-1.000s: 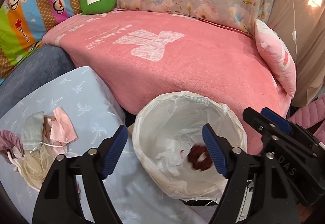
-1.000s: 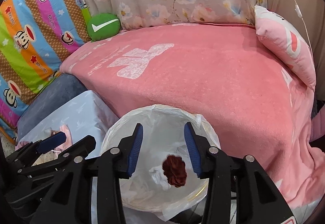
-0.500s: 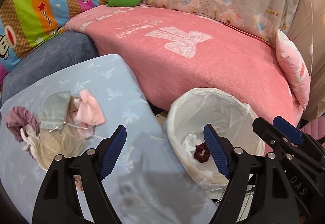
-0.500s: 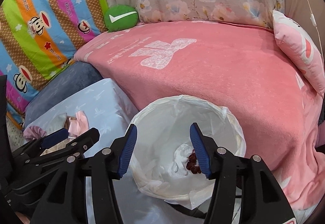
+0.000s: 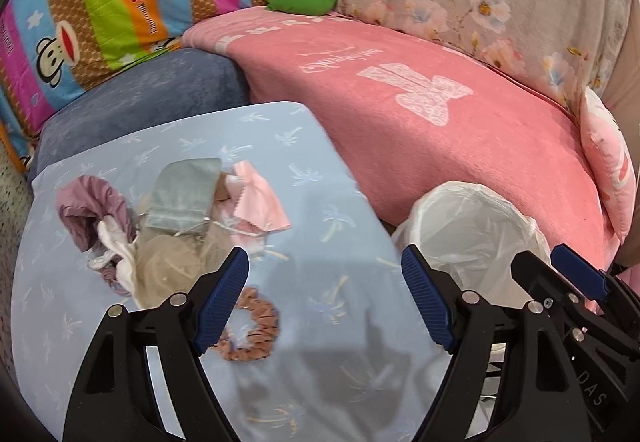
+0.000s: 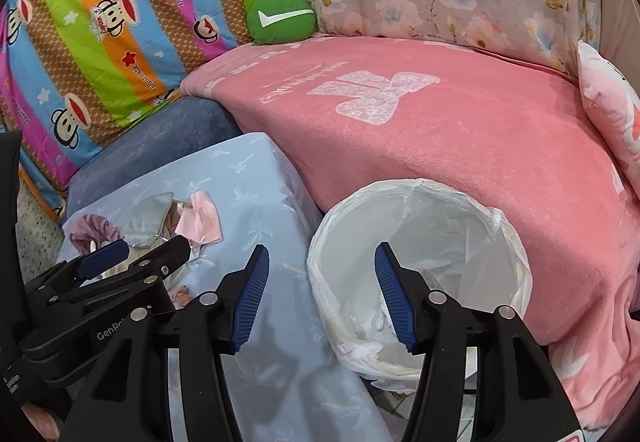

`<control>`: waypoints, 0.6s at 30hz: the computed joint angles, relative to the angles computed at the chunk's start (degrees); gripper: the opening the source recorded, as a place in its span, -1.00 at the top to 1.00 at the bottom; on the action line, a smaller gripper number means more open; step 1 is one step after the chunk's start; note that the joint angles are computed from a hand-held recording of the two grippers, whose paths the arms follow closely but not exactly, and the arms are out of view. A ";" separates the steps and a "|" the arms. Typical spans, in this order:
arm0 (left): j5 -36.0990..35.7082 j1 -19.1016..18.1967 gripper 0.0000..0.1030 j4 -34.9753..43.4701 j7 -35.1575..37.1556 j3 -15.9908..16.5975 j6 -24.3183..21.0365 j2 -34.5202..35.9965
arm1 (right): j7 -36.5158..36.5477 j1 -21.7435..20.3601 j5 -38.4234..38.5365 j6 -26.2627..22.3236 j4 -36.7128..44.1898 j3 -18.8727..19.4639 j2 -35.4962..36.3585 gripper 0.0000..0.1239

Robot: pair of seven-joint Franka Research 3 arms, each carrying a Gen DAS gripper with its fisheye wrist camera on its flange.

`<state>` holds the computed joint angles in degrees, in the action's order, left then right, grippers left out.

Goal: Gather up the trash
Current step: 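Move the right tool back to the pile toward the brown polka-dot scrunchie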

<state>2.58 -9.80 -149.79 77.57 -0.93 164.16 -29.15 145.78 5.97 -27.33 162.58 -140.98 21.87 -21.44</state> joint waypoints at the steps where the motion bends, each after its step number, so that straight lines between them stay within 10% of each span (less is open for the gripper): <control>1: 0.19 0.49 -0.46 -0.28 -0.21 -0.05 0.01 -0.25 | -0.09 0.20 -0.03 -0.04 0.24 0.19 0.30 0.12; 18: 5.37 11.31 -0.69 -4.01 -6.32 0.36 -0.90 -1.53 | 0.38 10.24 -5.22 -3.43 9.22 -2.20 13.01 0.10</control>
